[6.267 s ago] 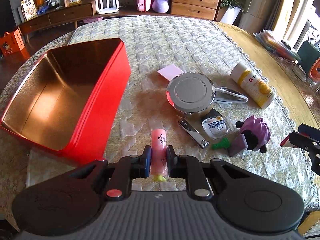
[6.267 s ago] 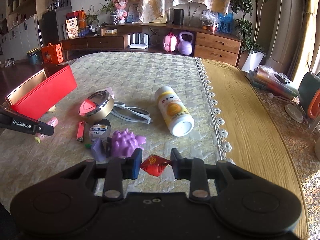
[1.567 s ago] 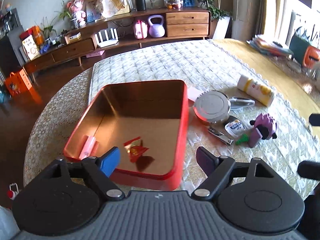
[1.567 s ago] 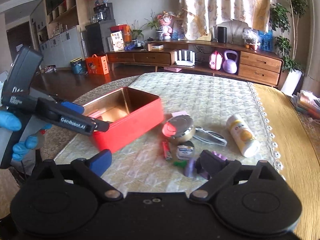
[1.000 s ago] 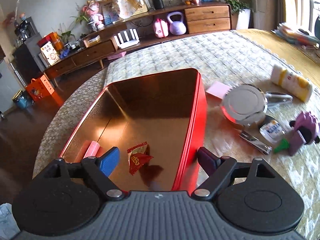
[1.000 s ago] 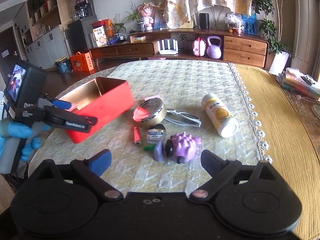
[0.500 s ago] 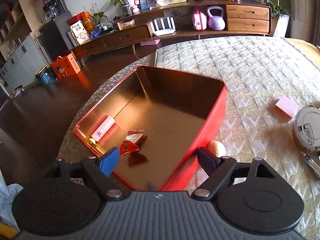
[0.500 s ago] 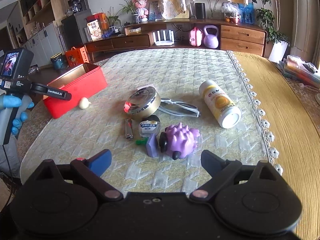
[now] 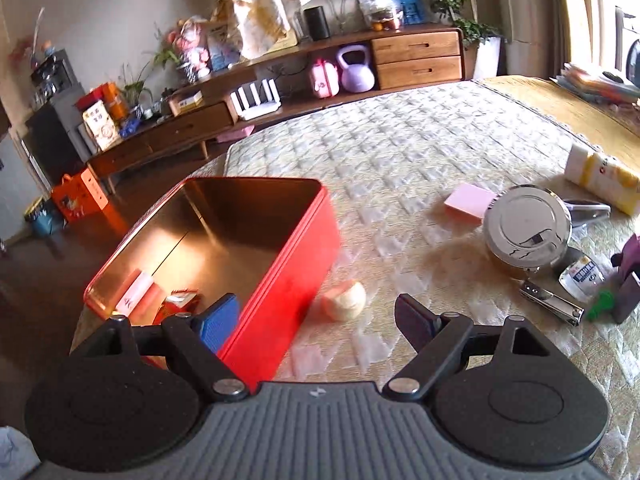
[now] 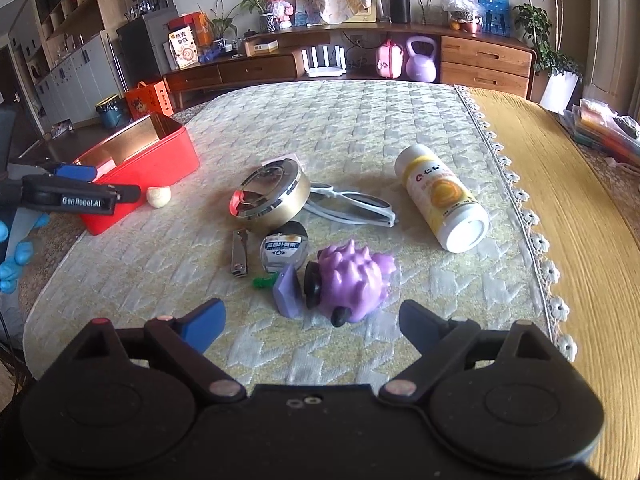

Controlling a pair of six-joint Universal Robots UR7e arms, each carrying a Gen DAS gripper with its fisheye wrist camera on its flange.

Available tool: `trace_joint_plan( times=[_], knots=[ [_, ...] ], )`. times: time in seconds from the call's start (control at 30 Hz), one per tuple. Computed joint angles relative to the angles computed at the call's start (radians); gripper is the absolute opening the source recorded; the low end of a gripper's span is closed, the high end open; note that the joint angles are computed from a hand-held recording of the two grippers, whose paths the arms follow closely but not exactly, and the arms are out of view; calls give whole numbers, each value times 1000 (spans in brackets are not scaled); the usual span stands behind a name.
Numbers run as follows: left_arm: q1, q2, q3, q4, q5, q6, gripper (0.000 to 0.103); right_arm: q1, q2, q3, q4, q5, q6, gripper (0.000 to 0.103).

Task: Organize rigid objects
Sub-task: 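Grasp the beige ball with the left tool while the right grasps the purple spiky toy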

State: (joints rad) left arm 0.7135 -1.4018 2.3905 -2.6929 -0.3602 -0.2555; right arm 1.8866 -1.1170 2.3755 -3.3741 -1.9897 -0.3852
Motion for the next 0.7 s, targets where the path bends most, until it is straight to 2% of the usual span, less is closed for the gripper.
trace_joint_plan(
  times=[0.1, 0.2, 0.3, 0.4, 0.47, 0.7],
  knots=[
    [4, 25, -11, -14, -22, -4, 85, -9, 15, -14, 4, -3, 1, 90],
    [-22, 40, 14, -48, 3, -45, 85, -18, 25, -24, 5, -3, -5, 88],
    [-24, 41, 10, 28, 17, -202, 85, -27, 32, -29, 3, 3, -11, 87],
    [-4, 35, -22, 157, 12, -385, 73, -35, 39, -35, 1, 7, -14, 85],
    [12, 40, -39, 184, 3, -452, 69, -36, 40, -38, 2, 9, -13, 83],
    [73, 73, -98, 151, -42, -511, 69, -52, 42, -52, 9, 33, -10, 77]
  ],
)
